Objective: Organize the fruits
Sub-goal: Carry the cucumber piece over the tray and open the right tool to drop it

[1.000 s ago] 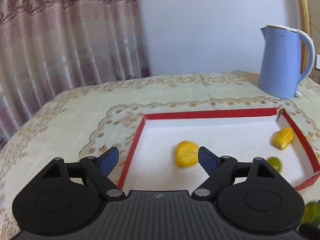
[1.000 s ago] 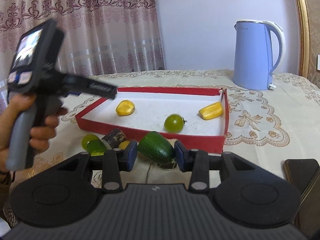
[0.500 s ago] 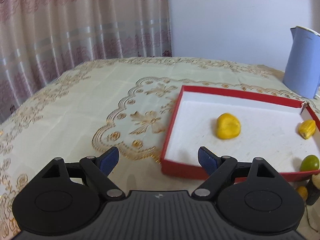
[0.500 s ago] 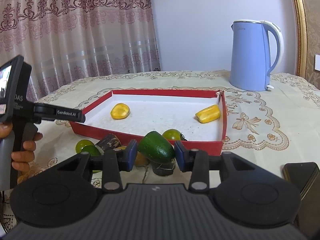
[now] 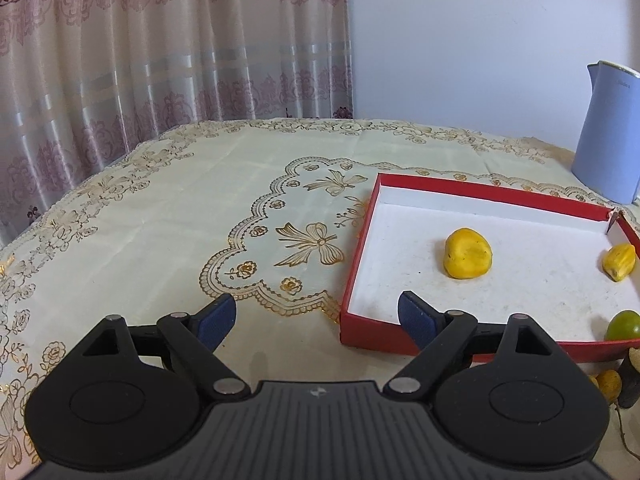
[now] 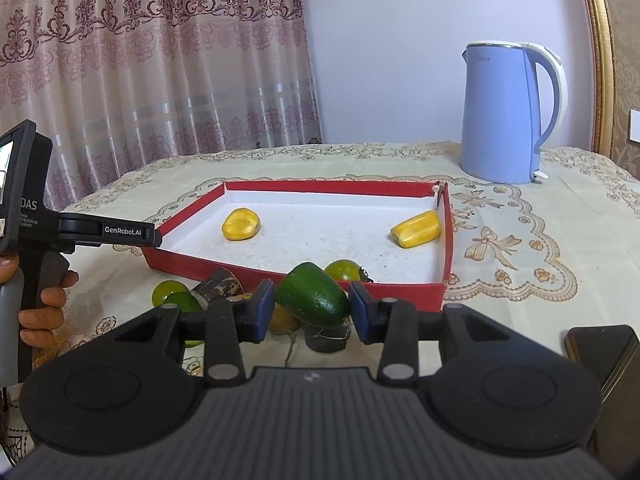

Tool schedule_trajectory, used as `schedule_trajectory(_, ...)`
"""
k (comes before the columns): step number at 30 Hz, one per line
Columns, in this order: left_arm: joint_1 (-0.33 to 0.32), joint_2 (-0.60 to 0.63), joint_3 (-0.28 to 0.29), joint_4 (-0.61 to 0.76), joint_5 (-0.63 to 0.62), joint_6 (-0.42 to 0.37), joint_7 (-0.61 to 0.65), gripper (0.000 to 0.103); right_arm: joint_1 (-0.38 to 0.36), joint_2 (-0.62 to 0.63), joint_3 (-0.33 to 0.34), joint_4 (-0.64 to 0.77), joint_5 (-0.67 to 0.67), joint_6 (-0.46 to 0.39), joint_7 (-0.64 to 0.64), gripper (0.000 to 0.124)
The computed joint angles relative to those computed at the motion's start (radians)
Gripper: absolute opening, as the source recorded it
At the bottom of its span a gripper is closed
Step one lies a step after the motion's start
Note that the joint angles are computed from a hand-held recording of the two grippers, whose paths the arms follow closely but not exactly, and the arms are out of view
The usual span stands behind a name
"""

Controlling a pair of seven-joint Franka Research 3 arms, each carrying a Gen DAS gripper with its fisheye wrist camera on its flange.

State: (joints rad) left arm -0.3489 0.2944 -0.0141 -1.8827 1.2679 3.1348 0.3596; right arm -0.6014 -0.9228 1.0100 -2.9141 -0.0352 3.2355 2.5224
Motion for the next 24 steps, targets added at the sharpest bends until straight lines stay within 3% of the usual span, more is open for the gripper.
schedule_trajectory(11, 0.004, -0.016, 0.001, -0.017, -0.009, -0.002, -0.007, 0.089, -0.088, 0.079, -0.006, 0.058, -0.007, 0.049, -0.072, 0.038)
schedule_trajectory(16, 0.017, -0.025, -0.006, -0.028, -0.008, -0.009, -0.003, 0.090, -0.188, 0.151, 0.023, 0.119, 0.016, 0.057, -0.140, 0.038)
schedule_trajectory(24, 0.039, -0.032, -0.019, -0.045, -0.060, -0.026, 0.044, 0.090, -0.405, 0.247, 0.142, 0.248, 0.003, 0.015, -0.185, 0.038)
